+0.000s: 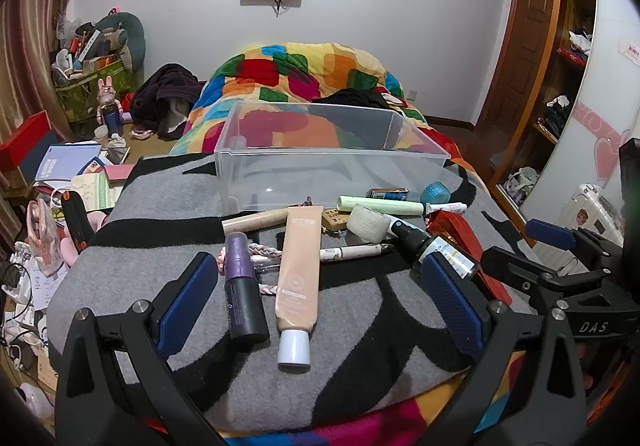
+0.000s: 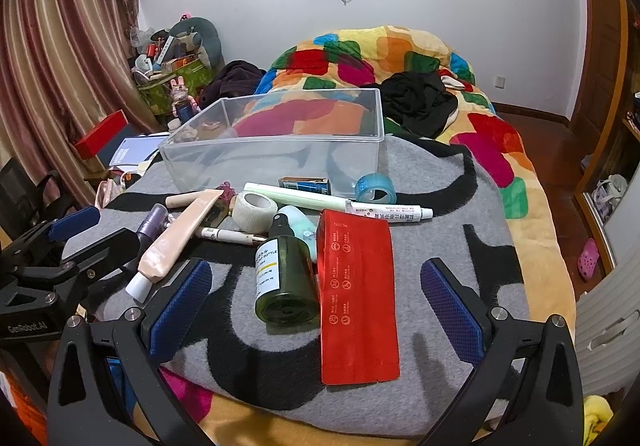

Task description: Organize objects

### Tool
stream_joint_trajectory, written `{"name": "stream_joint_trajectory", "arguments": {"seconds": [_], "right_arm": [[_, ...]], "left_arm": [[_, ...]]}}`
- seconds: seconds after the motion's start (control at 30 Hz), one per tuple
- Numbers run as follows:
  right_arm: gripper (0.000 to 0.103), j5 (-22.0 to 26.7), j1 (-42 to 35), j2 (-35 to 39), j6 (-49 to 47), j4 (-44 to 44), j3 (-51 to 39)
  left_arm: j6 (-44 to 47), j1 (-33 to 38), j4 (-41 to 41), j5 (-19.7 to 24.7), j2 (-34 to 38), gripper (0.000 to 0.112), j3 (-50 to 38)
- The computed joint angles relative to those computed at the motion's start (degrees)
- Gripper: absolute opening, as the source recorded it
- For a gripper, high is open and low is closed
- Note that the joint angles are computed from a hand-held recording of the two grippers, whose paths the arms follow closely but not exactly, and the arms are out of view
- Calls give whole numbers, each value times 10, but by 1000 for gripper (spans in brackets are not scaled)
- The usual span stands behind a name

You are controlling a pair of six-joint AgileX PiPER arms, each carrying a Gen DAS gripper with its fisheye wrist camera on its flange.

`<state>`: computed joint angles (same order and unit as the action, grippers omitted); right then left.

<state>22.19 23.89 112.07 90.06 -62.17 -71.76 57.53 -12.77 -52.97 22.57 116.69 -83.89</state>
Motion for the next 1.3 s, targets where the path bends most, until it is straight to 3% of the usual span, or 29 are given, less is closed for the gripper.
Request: {"name": "stream_joint_trajectory", "arguments": {"seconds": [1.2,1.3], "right_arm": [[103,-16,-4,4,-19,16,-5],[103,-19,-7,7,-25,23,-7]], "left_arm": [[-18,7,5,31,24,103,-24],[-50,12,30,41,38,93,-45]]}}
